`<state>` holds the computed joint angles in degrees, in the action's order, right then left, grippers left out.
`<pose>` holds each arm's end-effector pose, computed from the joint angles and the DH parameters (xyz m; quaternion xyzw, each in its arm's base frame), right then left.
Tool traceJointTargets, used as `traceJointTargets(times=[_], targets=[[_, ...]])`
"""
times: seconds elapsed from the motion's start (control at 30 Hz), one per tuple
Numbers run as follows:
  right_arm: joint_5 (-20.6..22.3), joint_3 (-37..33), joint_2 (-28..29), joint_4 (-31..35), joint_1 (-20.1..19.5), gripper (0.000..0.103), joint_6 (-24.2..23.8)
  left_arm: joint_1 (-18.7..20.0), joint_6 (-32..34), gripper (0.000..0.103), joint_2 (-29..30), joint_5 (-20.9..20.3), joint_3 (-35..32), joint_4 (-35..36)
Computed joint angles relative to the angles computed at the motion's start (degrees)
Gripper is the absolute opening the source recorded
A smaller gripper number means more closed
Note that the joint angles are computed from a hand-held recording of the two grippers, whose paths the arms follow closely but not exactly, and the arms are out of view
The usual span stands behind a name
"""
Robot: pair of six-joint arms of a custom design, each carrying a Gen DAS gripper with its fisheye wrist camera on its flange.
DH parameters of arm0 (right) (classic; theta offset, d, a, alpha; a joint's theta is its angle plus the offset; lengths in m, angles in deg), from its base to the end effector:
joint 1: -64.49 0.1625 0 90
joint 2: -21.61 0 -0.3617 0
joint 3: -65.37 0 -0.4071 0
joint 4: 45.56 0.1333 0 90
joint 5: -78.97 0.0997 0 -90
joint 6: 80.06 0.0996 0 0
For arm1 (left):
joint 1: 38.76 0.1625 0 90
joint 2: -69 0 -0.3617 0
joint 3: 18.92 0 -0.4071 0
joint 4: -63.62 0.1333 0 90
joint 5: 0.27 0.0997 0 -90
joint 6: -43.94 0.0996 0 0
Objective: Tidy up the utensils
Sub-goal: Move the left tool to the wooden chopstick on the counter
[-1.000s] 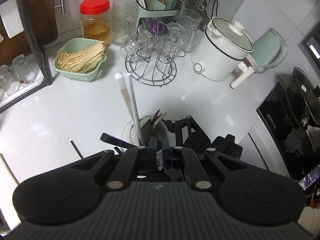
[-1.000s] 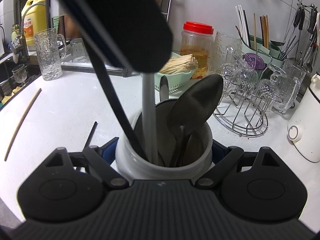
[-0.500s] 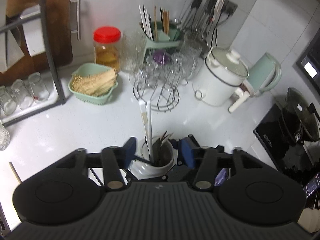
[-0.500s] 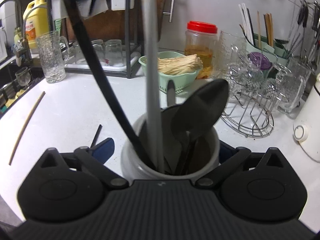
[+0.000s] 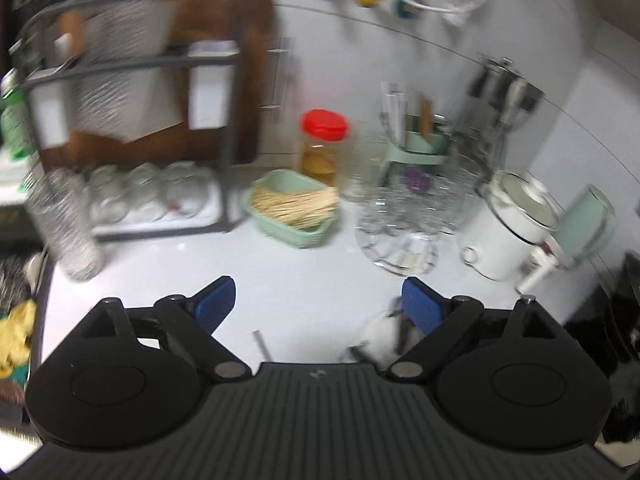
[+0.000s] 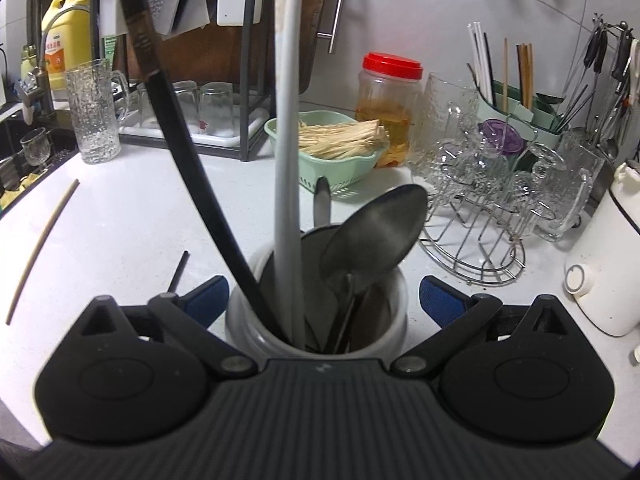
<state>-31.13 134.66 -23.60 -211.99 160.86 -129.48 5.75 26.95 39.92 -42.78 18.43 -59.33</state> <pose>0.1829 -0.7458 0.2749 0.3454 -0.8170 0.3466 0.3051 -0.4524 -0.7347 0.2602 0.1367 0.8879 -0.3713 0.2349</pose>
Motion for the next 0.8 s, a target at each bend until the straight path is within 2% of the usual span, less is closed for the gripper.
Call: traceJointTargets(times=[0.17,0.3,0.37,0.5,0.67,0.73,0.8], targets=[[-1.18,1.24,-0.14,-2.99,0.47,0.103,-1.06,1.51,-3.96,0.093,-7.57,4.18,13.31,-5.78],[-1.92,1.96,-0.52,-2.96,0.74,0.102,1.23,2.85,-7.4,0.093,-12.76,7.56,23.11,-9.99],[-2.81,2.64,-0.29,-5.21,0.99,0.102,1.11,3.74,-8.97,0.093,-14.7,8.82,26.74,-11.21],[-4.13,3.88,-0.22,-8.04,1.48,0.097,0.84,5.89,-13.41,0.091,-17.11,11.89,31.35,-11.06],[-5.66,4.06,0.52,-9.95,2.13,0.094,-1.18,9.42,-16.72,0.091,-18.41,11.73,34.65,-13.83],[-7.38,3.39,1.28,-10.67,2.5,0.09,-1.93,10.88,-16.73,0.086,-17.99,11.39,34.64,-14.82],[-8.16,2.99,1.34,-9.78,2.69,0.09,-0.83,12.12,-16.93,0.077,-17.26,11.21,33.9,-14.67]])
